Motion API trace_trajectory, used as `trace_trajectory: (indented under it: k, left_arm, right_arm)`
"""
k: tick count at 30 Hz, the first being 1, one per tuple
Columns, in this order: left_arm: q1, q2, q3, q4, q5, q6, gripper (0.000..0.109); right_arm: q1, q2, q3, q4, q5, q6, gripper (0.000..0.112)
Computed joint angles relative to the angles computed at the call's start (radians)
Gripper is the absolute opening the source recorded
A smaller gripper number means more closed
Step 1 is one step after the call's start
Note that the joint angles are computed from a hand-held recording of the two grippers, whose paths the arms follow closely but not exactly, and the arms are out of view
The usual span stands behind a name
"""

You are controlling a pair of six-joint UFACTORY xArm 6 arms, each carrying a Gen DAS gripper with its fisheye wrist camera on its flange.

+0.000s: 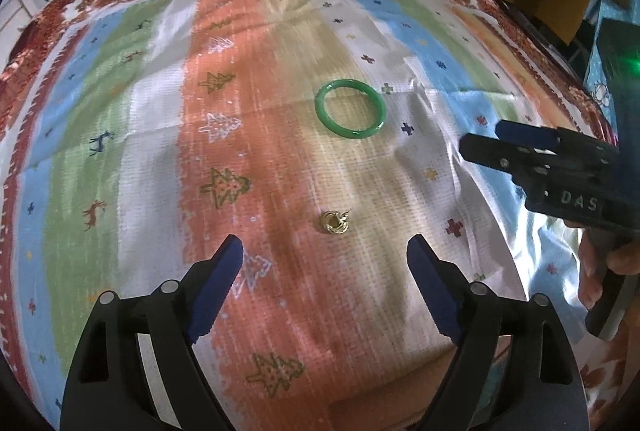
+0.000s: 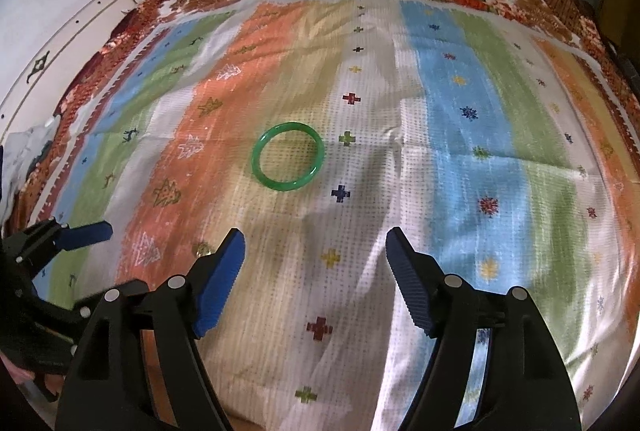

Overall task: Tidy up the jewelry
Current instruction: 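Move right tool to green bangle while left tool moves to gold charm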

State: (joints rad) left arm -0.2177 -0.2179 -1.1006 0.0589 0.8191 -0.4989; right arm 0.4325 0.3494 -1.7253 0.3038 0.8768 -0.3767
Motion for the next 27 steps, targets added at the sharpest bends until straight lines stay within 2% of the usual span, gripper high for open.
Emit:
trace_trajectory:
  k: [10,27]
  left_arm:
    - [0.024,0.074,-0.043,-0.123,0.006,0.111,0.083]
    - [0.028,0.162,-0.094,-0.159,0.027,0.191,0.08]
  right_arm:
    - [0.01,0.088,-0.113,-0.025,0.047,0.046,0.073]
    - [0.023,0.261,-0.333,-0.063,0.136,0.096,0.073]
